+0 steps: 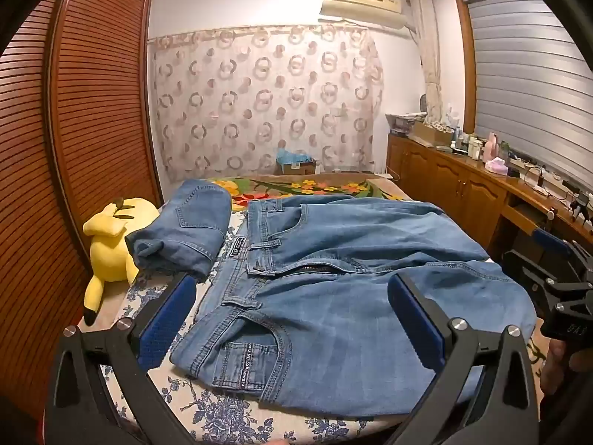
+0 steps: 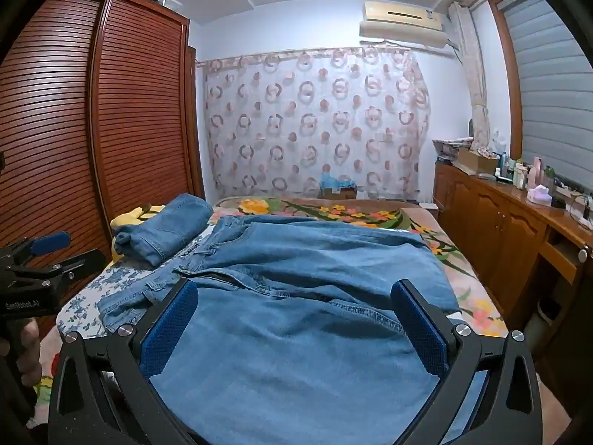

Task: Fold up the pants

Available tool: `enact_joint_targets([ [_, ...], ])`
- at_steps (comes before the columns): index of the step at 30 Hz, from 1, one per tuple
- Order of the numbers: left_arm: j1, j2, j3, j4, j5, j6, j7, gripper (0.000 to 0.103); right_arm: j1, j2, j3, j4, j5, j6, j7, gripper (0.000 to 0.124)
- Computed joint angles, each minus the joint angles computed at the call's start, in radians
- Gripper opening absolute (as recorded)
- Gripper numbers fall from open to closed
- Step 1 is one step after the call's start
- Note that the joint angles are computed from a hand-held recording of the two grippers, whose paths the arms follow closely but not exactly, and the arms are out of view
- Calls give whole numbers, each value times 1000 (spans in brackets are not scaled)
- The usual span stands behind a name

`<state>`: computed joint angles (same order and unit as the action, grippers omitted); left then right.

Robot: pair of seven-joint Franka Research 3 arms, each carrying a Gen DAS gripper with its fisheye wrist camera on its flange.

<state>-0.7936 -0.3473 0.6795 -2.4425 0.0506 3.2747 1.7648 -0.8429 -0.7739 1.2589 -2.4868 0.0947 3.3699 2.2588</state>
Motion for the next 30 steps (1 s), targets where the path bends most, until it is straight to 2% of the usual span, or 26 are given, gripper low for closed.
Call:
enact_joint_targets([
  [13,14,2,-10,-1,9,0,-9,103,-10,33,0,9,4,9,-1,103],
  [25,20,3,-17,-1,5,0,-5,103,-10,-3,10,0,16,9,26,103],
  [28,17,3,-15,-2,4,2,-3,103,-9,-2,9,-1,14,10,27,103],
  [30,-5,-2,11,0,7,4,4,103,-11,-5,10,-1,13,11,28,103],
])
